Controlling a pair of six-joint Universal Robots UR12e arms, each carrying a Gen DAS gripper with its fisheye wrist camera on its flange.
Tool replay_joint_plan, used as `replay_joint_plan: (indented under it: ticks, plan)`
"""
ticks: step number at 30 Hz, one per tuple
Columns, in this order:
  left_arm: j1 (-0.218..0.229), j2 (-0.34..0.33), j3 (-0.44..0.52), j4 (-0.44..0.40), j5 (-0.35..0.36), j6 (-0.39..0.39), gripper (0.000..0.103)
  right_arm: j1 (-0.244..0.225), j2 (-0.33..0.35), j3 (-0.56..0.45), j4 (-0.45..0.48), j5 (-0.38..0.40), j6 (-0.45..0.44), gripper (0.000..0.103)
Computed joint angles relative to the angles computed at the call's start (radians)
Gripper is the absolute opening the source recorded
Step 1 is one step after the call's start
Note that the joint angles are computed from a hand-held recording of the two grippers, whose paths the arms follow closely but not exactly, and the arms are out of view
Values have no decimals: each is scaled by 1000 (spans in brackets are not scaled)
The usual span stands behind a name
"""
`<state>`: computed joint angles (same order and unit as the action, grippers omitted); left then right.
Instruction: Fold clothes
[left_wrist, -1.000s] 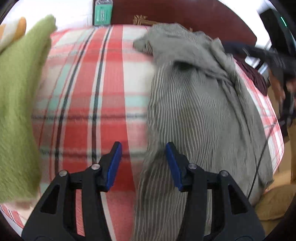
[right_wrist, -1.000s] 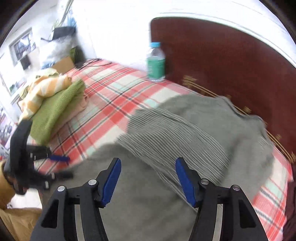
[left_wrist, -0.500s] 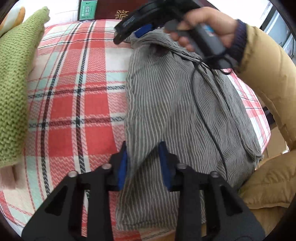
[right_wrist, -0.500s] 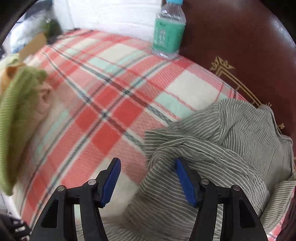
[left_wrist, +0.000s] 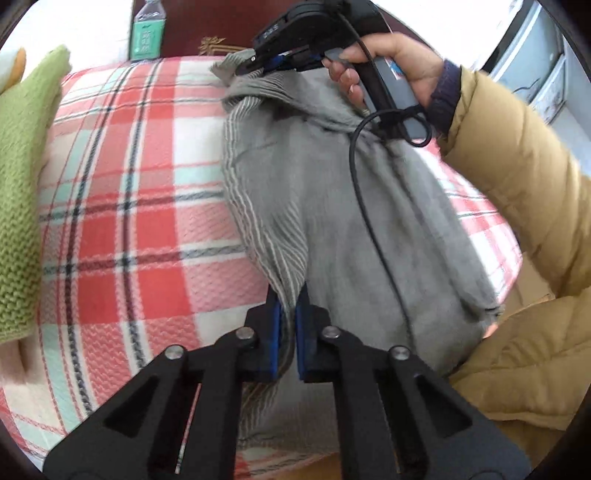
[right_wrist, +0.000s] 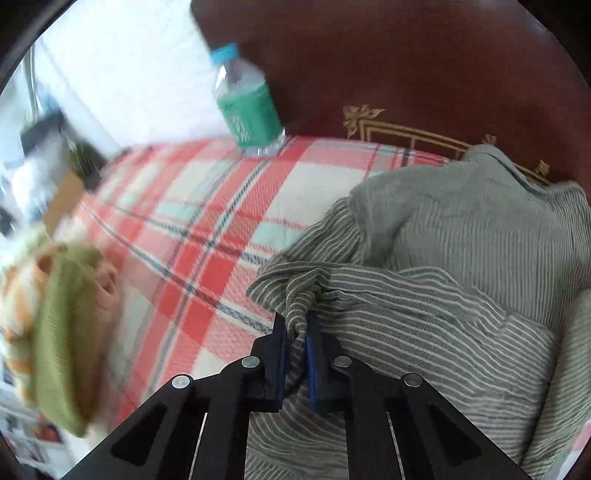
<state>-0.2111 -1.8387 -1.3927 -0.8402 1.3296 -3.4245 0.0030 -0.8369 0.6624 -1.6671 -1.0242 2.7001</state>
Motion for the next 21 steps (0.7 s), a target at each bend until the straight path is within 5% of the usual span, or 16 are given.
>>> replay_joint_plan:
  ticks: [9, 13, 21]
  plan:
    - [-23, -36, 75, 34, -122, 88, 8, -119, -49, 63, -52, 251, 102, 7]
    - [-44, -78, 130, -3, -168, 131, 8, -159, -45, 74, -88, 272, 179, 8]
    - [-75, -150, 217, -118, -191, 167, 8, -176, -18, 66, -81, 213, 191, 8]
